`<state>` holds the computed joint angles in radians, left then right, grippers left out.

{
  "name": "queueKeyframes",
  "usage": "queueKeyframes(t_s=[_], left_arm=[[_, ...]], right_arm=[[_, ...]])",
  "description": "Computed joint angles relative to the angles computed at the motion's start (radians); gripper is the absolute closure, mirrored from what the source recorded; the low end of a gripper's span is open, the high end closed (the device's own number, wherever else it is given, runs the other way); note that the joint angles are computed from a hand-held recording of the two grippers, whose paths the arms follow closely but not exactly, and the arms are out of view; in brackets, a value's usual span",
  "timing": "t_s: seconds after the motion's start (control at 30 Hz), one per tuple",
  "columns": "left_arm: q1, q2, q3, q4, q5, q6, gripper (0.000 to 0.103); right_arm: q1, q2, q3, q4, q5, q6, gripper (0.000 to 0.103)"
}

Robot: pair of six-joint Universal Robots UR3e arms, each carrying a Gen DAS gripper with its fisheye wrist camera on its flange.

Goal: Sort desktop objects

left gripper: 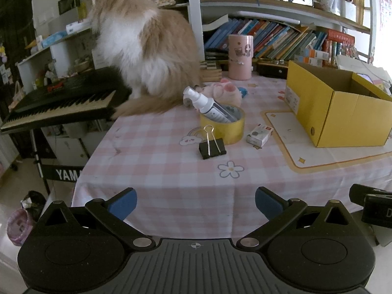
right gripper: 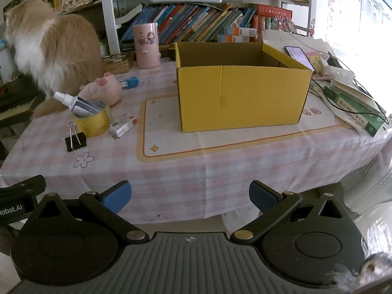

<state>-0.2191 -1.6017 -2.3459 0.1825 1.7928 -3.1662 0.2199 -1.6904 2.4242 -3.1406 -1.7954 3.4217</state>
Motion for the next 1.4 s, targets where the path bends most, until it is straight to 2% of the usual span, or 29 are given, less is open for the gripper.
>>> queueKeyframes(t_s=[0.13, 0.3, 0.47, 0.73, 0.93, 1.17, 1.4], left_arm=[[-0.004, -0.005, 0.001, 0.005, 0.009, 0.007, 0.000], [0.018, 0.026, 0.001, -0.060, -0.018, 0.020, 0.000], [0.011, -0.002, -0.002, -0.007, 0.012, 0.064, 0.000], [-0.004, -0.047, -0.021, 0.128, 0.022, 0.043, 0.000], [0.001, -0.020, -0.019, 0.074, 0.011, 0.041, 0.000], [-0.006, -0.009, -0.035, 0.103, 0.012, 0.045, 0.000], [-0.014, 0.017, -0.014, 0.019, 0.026, 0.048, 0.000]], right_arm=[[0.002, 0.003, -0.002, 0.000, -0.001, 0.000, 0.000], [-0.001, 0.005, -0.011, 0.011, 0.002, -0.006, 0.000], [-0.001, 0.008, -0.017, 0.018, 0.004, -0.011, 0.000], [0.010, 0.010, -0.020, 0.016, -0.001, -0.011, 0.000], [0.013, 0.011, -0.025, 0.023, -0.001, -0.003, 0.000], [0.018, 0.004, -0.020, 0.014, 0.007, -0.007, 0.000], [0.019, -0.007, -0.015, 0.018, -0.004, -0.005, 0.000]])
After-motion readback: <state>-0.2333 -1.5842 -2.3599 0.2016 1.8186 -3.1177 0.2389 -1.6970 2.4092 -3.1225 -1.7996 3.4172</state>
